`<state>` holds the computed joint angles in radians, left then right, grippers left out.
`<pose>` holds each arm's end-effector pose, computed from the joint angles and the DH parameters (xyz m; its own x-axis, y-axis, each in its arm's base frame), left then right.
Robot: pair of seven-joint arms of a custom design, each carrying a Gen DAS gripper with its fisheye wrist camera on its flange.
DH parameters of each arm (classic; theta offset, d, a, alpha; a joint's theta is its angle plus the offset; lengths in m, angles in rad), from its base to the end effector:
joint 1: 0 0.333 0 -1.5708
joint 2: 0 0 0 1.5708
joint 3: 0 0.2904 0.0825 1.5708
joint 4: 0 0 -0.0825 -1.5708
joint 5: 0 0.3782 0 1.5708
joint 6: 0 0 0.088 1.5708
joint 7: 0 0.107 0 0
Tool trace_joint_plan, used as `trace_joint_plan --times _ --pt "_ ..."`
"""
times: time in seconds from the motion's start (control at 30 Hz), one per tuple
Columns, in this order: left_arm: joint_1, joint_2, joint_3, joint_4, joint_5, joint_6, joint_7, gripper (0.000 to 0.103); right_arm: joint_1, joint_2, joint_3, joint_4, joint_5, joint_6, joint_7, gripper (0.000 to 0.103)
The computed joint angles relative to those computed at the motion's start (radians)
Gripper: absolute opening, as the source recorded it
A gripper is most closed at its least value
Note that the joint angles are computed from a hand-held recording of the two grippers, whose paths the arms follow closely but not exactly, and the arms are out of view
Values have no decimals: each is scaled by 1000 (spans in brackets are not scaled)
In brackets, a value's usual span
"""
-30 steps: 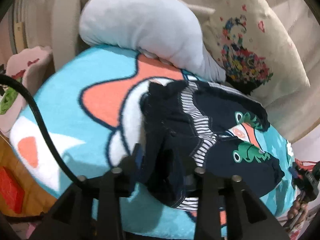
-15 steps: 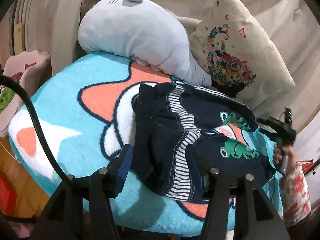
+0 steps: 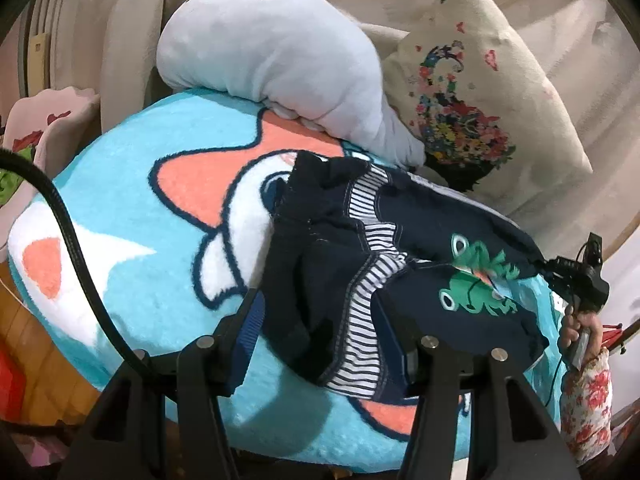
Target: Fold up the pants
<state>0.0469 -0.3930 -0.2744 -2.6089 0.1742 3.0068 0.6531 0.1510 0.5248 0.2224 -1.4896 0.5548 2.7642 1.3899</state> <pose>0.4408 -0.1182 0.4498 0.3231 -0.8642 0.3857 -0.6283 -0.5007 -0.5955 0.6962 0.2136 0.4358 0.2044 -0.8592 -0.4690 -0.7882 0.1396 -0.5993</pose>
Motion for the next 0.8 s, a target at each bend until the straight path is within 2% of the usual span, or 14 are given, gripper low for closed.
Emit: trace_joint_plan --times 0.17,0.23,0.3,0.33,0.4,0.47,0.5,0.57,0.7,0.8 --pt "-9 6 -9 27 15 -17 15 54 -3 -60 -36 -108 -31 -5 9 14" --pt "-13 23 -12 58 31 -36 31 56 35 -89 -83 -164 -90 55 76 17" --pt "-14 50 -16 99 55 -56 46 57 -11 -110 -35 -194 -44 78 26 33" --pt "-14 70 -17 127 71 -69 57 57 -27 -120 -12 -207 -16 99 -5 37" --pt "-10 114 -18 186 110 -88 73 59 -28 -135 1 -218 -6 130 -42 51" --pt "-18 170 -5 256 146 -104 101 60 -24 -125 15 -187 -13 119 -82 58" --pt "-30 208 9 305 152 -117 130 60 5 -107 4 -159 -40 114 -67 62" --pt "-74 282 53 393 103 -138 233 63 30 -76 -3 -103 -82 81 -75 65" --pt "-122 464 100 629 -34 -253 504 63 115 6 -46 32 -232 -3 -84 66" --pt "-135 581 119 782 -27 -328 578 63 163 91 -77 179 -332 -93 -80 66"
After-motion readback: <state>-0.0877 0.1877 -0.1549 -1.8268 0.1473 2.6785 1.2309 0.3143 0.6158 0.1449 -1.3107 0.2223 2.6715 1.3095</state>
